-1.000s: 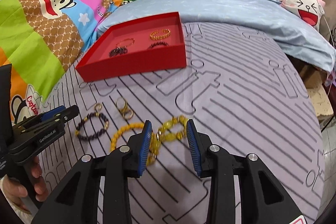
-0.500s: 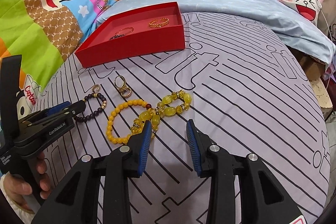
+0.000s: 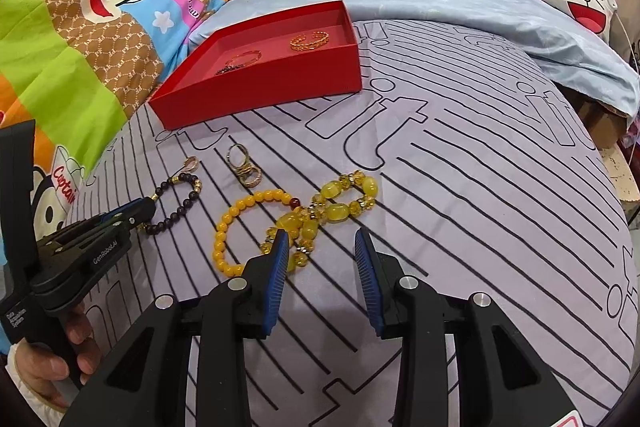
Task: Organize jewelry
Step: 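Grasp the yellow bead bracelet with the right tool while the left tool holds the black bracelet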
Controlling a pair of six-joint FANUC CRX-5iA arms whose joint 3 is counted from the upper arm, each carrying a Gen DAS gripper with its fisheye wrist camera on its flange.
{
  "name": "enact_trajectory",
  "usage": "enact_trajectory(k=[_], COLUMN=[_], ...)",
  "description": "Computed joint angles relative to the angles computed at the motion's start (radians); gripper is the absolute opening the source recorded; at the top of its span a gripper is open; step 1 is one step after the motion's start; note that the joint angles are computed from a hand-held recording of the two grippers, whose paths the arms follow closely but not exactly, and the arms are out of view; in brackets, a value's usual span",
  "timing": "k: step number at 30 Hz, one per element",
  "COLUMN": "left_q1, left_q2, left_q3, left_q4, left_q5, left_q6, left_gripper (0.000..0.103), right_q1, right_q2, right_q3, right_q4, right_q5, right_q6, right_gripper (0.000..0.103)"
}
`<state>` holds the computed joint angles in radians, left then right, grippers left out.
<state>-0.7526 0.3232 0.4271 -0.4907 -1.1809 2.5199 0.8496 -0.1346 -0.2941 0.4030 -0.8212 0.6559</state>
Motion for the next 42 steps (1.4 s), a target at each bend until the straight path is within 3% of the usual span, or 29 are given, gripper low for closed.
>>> enact_trajectory(k=[32,38,42], left_q1=[-0.019,-0.018,-0.018], left_q2=[0.006,0.006,0.006], left_q3=[0.010,0.009,0.009], left_q4=[-0.028,-0.026,-0.026], left_q5=[-0.021,-0.017,-0.016], left_q6=[0.016,0.017,0.017], left_gripper=[0.008,0.008,0.008], right_q1=[0.011,0.019,0.013], right_q2=[0.065,0.071,0.068], right_q3=[0.057,0.044,0.039], right_q4=[-0.049,0.001,0.005], right_q5=[0.019,0.017,0.018], right_q6=[0.063,0.039,0.035], right_gripper=[0.030,0.018,0.016])
